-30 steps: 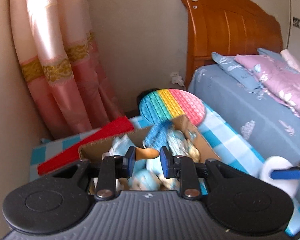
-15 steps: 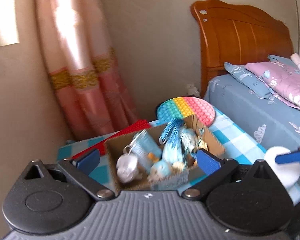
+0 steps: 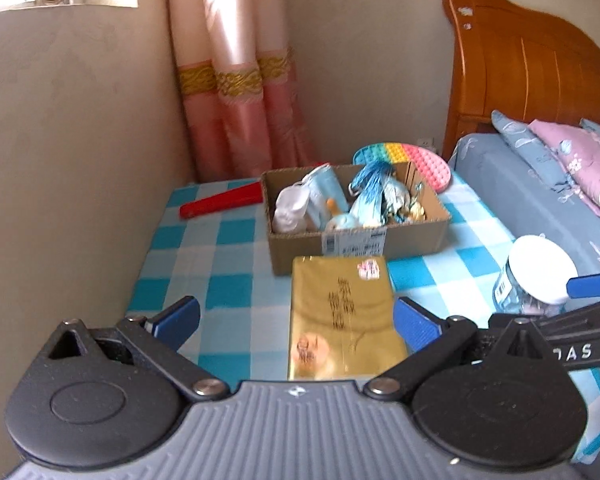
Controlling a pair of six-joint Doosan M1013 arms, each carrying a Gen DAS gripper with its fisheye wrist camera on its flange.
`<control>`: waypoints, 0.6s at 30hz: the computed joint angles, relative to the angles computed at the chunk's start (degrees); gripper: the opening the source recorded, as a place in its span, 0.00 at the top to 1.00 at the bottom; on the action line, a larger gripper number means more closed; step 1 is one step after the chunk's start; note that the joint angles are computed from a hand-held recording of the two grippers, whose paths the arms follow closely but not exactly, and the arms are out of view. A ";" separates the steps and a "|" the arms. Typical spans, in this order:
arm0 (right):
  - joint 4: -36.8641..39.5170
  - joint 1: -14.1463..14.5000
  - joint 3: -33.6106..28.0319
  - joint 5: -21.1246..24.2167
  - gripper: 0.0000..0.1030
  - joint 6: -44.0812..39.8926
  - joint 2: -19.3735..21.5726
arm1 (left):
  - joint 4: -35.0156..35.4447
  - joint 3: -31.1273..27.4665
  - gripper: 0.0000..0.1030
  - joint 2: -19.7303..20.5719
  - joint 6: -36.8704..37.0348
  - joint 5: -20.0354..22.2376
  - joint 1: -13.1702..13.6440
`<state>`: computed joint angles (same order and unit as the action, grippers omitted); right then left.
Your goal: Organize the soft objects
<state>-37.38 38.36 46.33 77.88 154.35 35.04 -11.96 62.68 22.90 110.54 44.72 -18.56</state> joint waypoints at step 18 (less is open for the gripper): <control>-4.04 2.30 0.76 0.48 0.00 1.84 -1.43 | 0.41 2.78 0.01 -2.96 -2.67 1.90 -0.14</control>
